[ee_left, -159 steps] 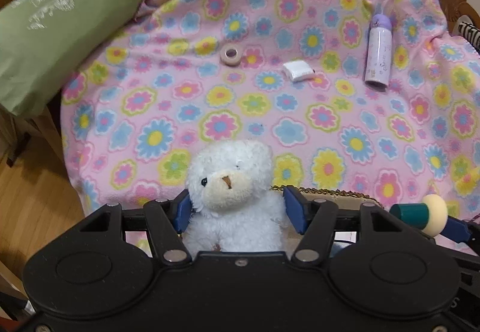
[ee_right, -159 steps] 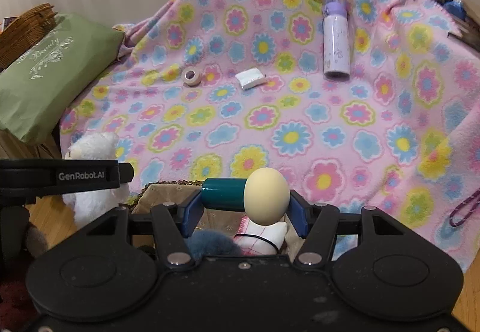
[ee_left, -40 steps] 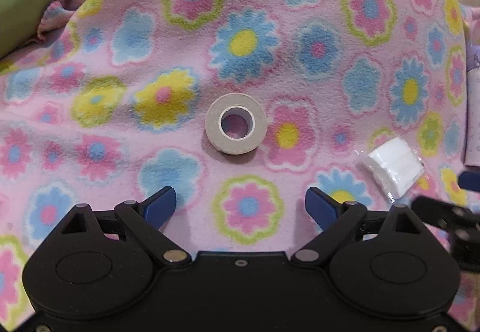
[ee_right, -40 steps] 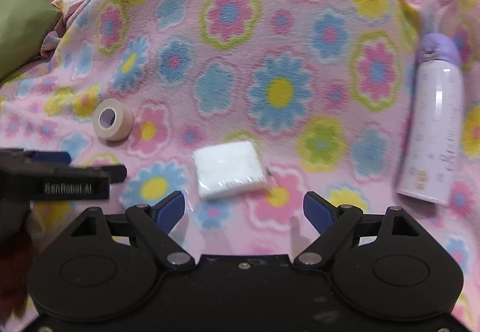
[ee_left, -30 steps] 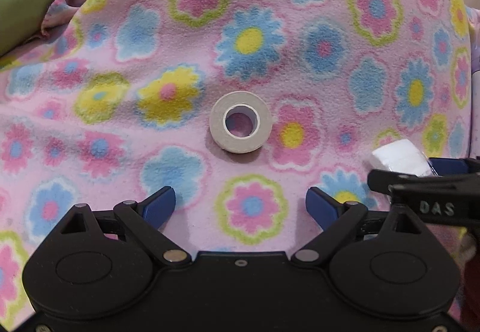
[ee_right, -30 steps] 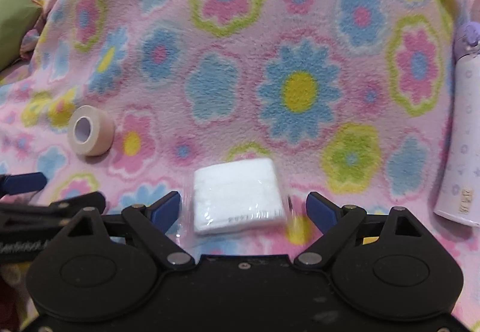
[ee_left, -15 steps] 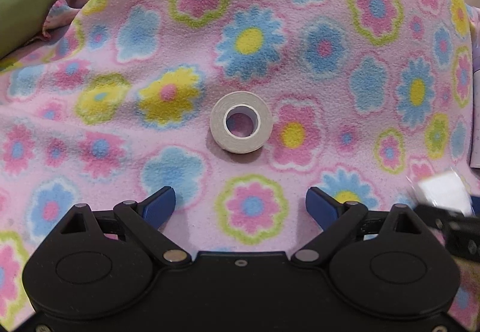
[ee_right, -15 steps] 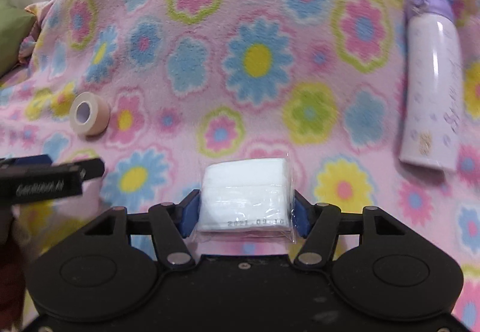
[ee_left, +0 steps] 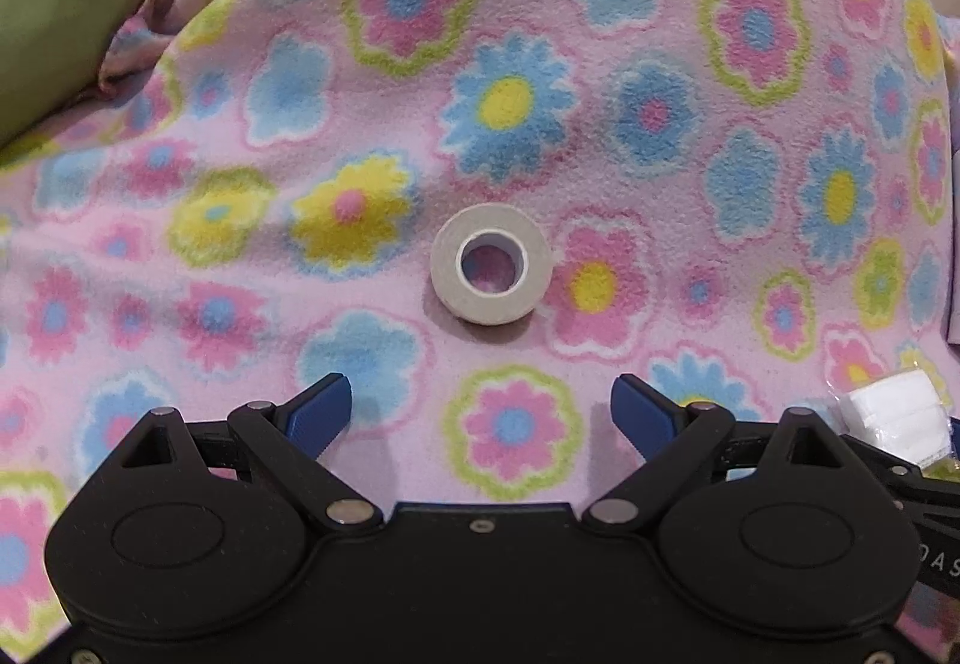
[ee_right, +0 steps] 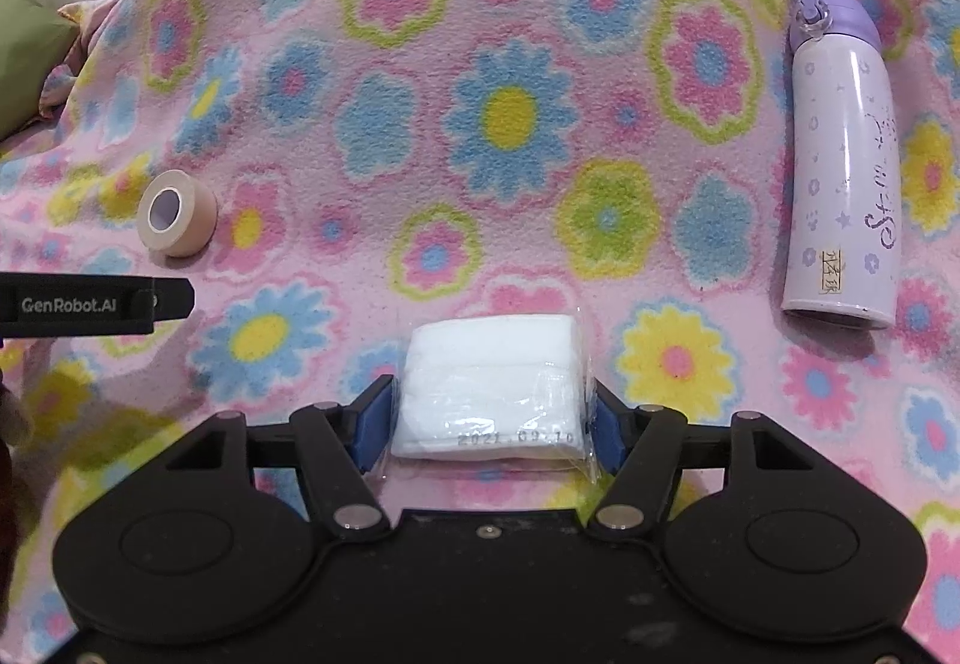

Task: Organize soft objects
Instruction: 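Grasp the beige tape roll with the left gripper while the right holds the wipes pack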

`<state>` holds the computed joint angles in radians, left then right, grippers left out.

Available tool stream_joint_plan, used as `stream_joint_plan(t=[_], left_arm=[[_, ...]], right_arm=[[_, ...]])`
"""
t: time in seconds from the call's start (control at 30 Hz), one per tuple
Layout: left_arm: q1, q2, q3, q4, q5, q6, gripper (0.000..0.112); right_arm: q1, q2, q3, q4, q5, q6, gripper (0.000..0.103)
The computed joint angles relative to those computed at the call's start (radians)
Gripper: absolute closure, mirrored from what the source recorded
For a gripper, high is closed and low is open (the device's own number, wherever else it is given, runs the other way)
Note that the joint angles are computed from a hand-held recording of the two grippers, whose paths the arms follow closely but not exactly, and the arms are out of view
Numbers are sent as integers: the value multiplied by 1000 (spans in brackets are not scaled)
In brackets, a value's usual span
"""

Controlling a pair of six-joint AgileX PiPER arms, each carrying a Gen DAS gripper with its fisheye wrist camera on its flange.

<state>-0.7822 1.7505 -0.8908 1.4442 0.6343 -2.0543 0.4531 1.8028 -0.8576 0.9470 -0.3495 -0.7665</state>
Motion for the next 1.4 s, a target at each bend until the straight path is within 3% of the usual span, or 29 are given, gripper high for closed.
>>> stream_joint_plan(t=[0.13,0.23,0.33,0.47,0.6,0.7,0.87,0.97,1.07,1.2,1.4], left_arm=[[-4,45,-96,-44,52,110,22],[20,86,-174,-74,42,191,22],[47,120,-228,-85,42,227,35],[85,134,-255,-127,5,257,64],[96,59,-192,-165,-38,246,65],[63,-7,-161,-277,-14,350,65],[-18,-86,-183,-620,85,668,65],[-38,-76,-189,-746,63,784,64],[-77,-48,-177,-658,81,707,64],[-67,-45,-164,-577,51,636,62],[-69,-2,-117,-363,3,449,43]], right_arm=[[-7,4,-2,-29,5,32,39],[-6,4,-4,-24,4,29,39],[-6,4,-2,-31,2,36,39],[-6,4,-3,-27,2,36,39],[-7,7,-7,-34,4,48,39],[-5,7,-3,-42,-2,62,39],[-5,8,-2,-46,-5,67,39],[-5,7,0,-47,-5,68,39],[-1,7,0,-31,-10,54,39],[1,7,-1,-27,-13,51,39],[0,8,-1,-30,-11,57,39]])
